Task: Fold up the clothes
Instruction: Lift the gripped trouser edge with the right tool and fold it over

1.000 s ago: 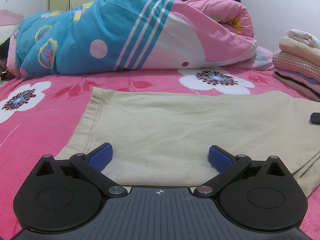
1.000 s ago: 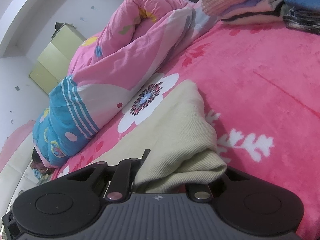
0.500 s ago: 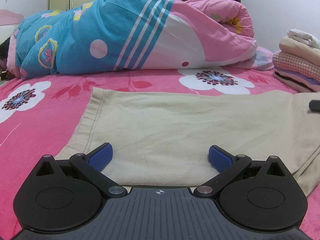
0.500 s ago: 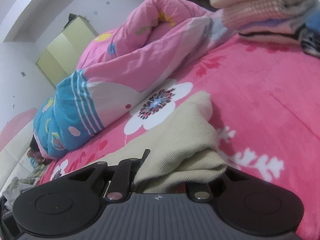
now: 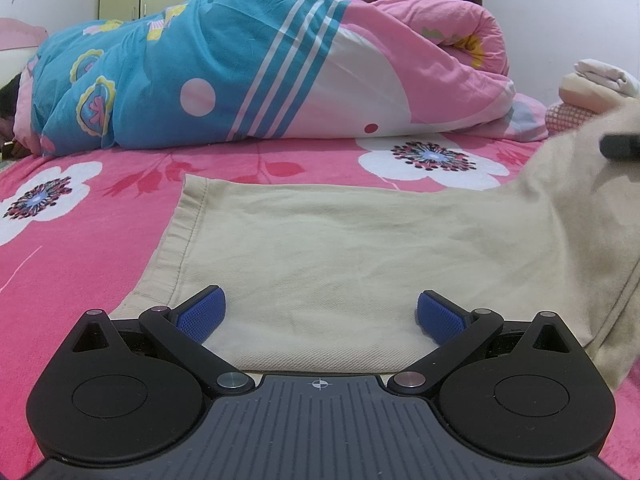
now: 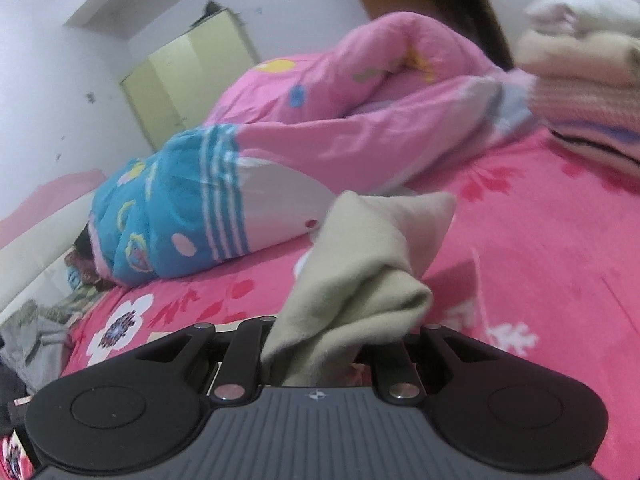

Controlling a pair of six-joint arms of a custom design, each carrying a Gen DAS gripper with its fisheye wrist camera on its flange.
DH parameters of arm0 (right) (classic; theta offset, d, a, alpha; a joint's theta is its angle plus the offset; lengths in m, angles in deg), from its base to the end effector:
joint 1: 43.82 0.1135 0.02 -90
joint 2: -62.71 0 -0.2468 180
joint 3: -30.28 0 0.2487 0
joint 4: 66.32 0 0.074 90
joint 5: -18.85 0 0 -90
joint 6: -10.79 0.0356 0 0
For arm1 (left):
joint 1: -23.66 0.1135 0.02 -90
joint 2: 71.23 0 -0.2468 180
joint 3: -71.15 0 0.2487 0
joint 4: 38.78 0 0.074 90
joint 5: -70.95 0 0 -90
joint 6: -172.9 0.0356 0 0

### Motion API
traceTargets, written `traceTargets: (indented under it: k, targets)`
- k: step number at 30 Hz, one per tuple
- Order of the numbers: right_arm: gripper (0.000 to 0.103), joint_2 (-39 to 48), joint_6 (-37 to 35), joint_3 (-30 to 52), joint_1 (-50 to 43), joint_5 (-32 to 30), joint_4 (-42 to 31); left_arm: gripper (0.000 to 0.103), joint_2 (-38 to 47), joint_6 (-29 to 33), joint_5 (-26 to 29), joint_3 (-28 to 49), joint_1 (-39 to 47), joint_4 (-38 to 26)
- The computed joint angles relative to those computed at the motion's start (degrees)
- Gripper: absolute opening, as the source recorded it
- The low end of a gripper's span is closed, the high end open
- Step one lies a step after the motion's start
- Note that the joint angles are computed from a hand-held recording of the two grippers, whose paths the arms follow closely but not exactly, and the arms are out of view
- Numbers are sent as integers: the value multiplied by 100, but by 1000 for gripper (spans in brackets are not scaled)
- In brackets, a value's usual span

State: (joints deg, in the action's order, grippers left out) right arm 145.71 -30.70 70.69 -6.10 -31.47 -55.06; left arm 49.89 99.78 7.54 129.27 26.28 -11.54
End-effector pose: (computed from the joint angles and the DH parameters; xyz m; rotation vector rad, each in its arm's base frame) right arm 0.2193 0.1409 0.1374 0.5771 1.9046 0.2354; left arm 0.3467 -0.0001 0.0413 0.5179 2.0726 -0.3100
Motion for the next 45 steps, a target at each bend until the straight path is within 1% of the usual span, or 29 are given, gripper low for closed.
traceTargets:
  k: [4,10,19,23,25,29,31,35,38,39,41,42,43,45]
  targets:
    - [17,179,-462,375,21,-164,10,103,8,2,8,8,8,-2]
    - [17,554,-944,867,108,-459,168,103,13,2,11,7,10,5]
    - [17,1123,-1229,1399,184,-955,408,103,13,2,11,7,10,5]
    - [17,1331,-1330,1574,252,-1123,499,103,14,-128,64,-91,65,229]
    - [17,1439,-1393,1678,252,-1227,529,103,-8,-345,245,-198,196,446]
    - [17,1727,-1554,1983,244,-1452,527,103,-88,-744,916,-310,615,581]
    - [17,1873,-1675,2140,249,-1582,520,103,-98,-882,1170,-404,822,769]
    - [16,2304,-2067,2569,310,-1849,542,101,-135,-1093,1728,-444,1181,750]
    - [15,2636,-2368,2926,378,-1980,427,97,-165,-1177,2066,-433,1409,642]
    - [15,2753,-2471,3067,400,-2021,366,94,-173,-1172,2112,-444,1474,633]
    - [15,2946,-2641,3336,426,-2073,208,93,-188,-1155,2176,-466,1603,621]
    - [14,3017,-2710,3437,432,-2096,144,91,-194,-1112,2180,-468,1683,589]
    - [14,3088,-2779,3539,439,-2119,79,83,-188,-1072,2232,-422,1780,467]
    - [14,3220,-2912,3735,449,-2161,-48,77,-146,-1103,2339,-241,1980,131]
